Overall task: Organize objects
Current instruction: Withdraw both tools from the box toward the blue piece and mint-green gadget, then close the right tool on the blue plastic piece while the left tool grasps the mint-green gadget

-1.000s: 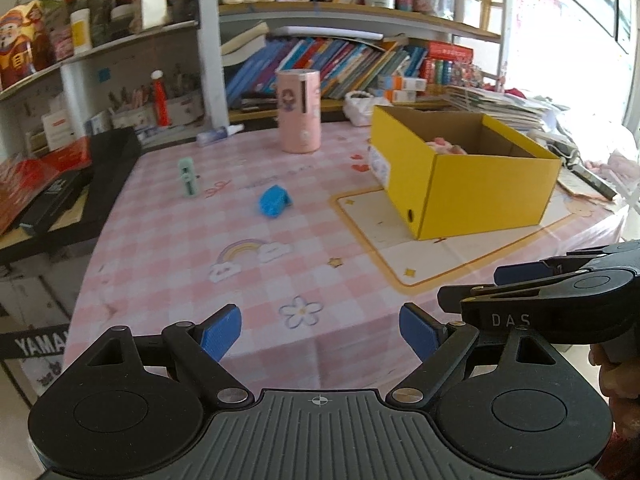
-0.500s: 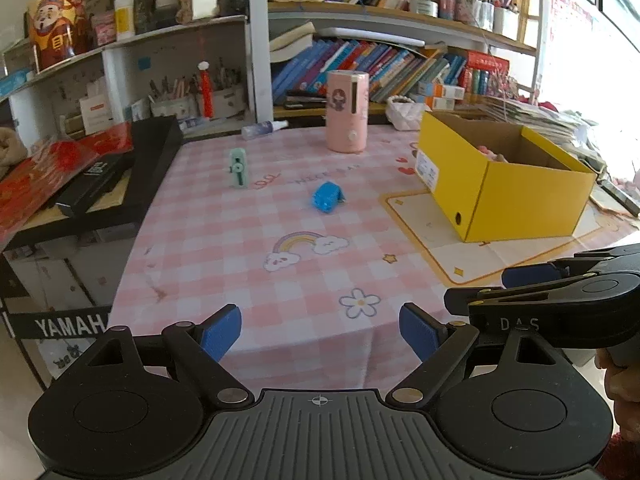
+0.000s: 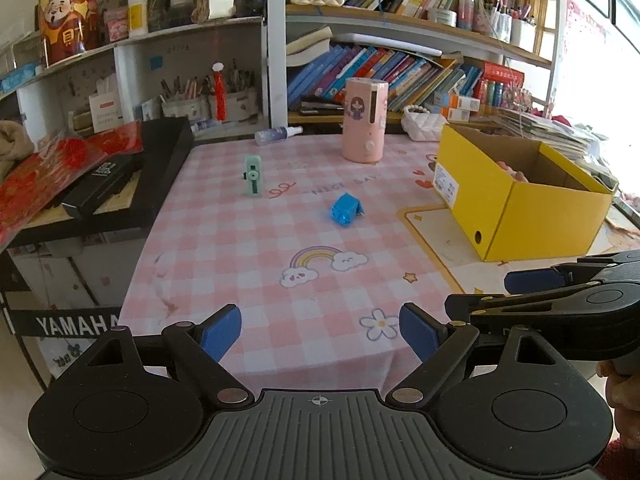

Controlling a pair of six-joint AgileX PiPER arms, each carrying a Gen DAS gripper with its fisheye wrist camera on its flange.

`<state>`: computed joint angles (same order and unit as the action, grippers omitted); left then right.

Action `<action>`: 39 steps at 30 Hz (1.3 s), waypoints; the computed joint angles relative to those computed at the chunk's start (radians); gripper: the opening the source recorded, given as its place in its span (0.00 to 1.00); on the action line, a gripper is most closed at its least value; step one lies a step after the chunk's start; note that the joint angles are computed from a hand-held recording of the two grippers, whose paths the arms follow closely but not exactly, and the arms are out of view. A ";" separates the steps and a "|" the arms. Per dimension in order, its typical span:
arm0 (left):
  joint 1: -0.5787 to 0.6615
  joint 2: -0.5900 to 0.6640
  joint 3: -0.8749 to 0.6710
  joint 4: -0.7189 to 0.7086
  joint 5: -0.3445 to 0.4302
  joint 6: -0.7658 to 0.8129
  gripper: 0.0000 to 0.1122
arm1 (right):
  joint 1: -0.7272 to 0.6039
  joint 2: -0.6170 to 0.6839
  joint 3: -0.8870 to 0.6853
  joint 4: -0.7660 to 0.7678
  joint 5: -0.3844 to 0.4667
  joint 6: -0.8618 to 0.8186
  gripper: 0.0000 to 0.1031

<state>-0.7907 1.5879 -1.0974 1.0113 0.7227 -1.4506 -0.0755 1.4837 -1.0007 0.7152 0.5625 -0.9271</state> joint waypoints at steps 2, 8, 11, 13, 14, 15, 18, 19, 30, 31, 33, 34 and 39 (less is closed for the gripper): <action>0.019 0.015 -0.017 -0.006 -0.008 0.015 0.79 | 0.008 0.024 -0.022 -0.002 -0.003 0.003 0.58; 0.088 0.073 -0.088 -0.037 -0.031 0.077 0.79 | 0.039 0.129 -0.144 -0.028 0.007 0.041 0.58; 0.122 0.110 -0.132 -0.056 -0.041 0.105 0.79 | 0.051 0.186 -0.216 -0.046 0.020 0.057 0.58; 0.140 0.133 -0.161 -0.071 -0.042 0.123 0.79 | 0.057 0.228 -0.272 -0.061 0.036 0.073 0.58; 0.150 0.146 -0.178 -0.079 -0.043 0.133 0.79 | 0.060 0.251 -0.302 -0.068 0.044 0.081 0.58; 0.160 0.159 -0.194 -0.089 -0.042 0.143 0.79 | 0.063 0.272 -0.332 -0.075 0.053 0.089 0.58; 0.185 0.200 -0.251 -0.123 -0.031 0.180 0.79 | 0.072 0.341 -0.427 -0.100 0.089 0.110 0.58; 0.193 0.214 -0.270 -0.133 -0.026 0.190 0.79 | 0.074 0.363 -0.457 -0.105 0.102 0.114 0.58; 0.269 0.350 -0.478 -0.187 0.040 0.261 0.79 | 0.092 0.591 -0.768 -0.102 0.195 0.099 0.66; 0.275 0.364 -0.500 -0.190 0.047 0.270 0.79 | 0.094 0.615 -0.803 -0.102 0.207 0.100 0.66; 0.289 0.397 -0.554 -0.205 0.064 0.295 0.79 | 0.099 0.665 -0.879 -0.108 0.233 0.106 0.66; 0.296 0.414 -0.582 -0.216 0.072 0.310 0.79 | 0.102 0.691 -0.918 -0.116 0.247 0.111 0.66; 0.329 0.504 -0.727 -0.259 0.108 0.385 0.79 | 0.123 0.835 -1.143 -0.177 0.326 0.162 0.67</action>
